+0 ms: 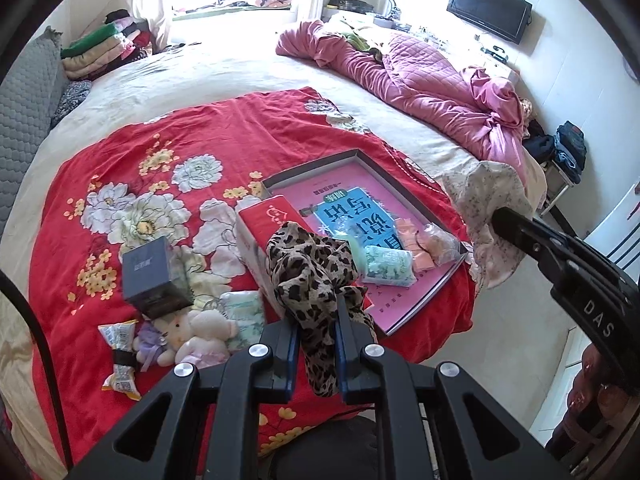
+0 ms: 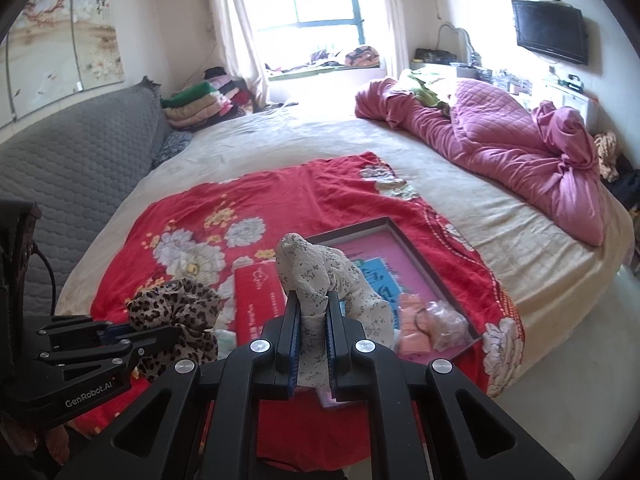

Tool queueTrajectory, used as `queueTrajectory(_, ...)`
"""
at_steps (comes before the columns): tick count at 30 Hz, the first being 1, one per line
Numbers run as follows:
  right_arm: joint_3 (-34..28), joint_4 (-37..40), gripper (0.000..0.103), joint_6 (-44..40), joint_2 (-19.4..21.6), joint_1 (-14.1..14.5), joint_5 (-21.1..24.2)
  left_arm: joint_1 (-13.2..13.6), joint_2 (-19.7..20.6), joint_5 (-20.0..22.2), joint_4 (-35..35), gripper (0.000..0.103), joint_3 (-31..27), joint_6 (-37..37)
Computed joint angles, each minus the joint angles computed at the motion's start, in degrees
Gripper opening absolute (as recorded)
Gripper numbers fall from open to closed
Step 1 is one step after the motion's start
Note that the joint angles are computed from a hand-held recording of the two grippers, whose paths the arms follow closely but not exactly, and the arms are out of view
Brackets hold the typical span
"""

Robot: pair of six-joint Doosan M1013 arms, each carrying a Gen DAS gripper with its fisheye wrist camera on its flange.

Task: Organize soft objects
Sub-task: 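Carry the leopard-print scrunchie with the left tool while the right tool carries the white scrunchie to the tray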

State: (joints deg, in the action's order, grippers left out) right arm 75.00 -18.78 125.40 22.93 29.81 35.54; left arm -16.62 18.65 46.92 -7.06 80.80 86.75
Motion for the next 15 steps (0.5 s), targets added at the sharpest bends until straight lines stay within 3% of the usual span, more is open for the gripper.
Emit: queueTrajectory(15,0.5,-2.4,0.011,4.8,0.4,-2.7,1.3,-1.1,4.8,2.4,-5.0,0.015,-4.8,5.1)
